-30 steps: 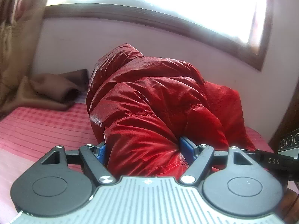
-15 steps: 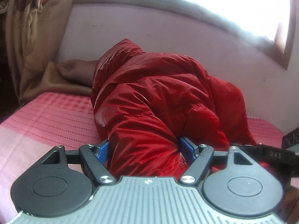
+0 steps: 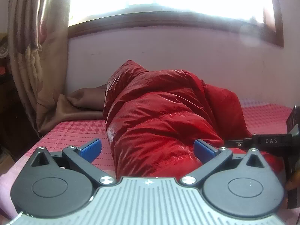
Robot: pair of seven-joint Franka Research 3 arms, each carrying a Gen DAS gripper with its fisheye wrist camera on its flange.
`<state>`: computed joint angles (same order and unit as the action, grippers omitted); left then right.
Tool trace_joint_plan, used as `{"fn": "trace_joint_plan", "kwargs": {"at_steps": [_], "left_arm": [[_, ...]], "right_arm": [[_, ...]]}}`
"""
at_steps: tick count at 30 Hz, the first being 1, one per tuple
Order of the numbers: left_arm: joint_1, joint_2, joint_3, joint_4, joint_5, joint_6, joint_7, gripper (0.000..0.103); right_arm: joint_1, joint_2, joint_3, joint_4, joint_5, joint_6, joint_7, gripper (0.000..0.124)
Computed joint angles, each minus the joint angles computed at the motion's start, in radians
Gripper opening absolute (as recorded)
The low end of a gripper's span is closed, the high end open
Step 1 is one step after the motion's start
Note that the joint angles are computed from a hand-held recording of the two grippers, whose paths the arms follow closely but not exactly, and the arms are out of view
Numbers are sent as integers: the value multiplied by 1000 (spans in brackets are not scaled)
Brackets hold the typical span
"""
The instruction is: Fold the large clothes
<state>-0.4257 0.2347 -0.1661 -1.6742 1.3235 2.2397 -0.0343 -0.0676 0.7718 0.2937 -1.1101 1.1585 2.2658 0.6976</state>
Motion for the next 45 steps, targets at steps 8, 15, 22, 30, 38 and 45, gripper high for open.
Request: {"fn": "trace_joint_plan", "kwargs": {"at_steps": [8,15,22,30,38,45], "left_arm": [[3,12,4,10,-33,17,10,103],[24,7,8,-13,-56,79,7,103],[17,27,16,4,-61,78,10,103],[8,33,20,8,-64,69,8,103],[3,29,18,1,-57,60,-20,103],[4,30,17,2,-61,67,-19,103]], "right_arm": [[20,-61,-21,-86,-13,102,-92,100],[25,-101,-27,-143,-3,149,-142,101],[36,-122,-37,-163,-8,172,-133,102],[34,-163,-38,-194,16,189,-173,102],[45,-240,-43,-269,72,281,-294,102],[60,-321,-42,-283,259,313,-537,102]]}}
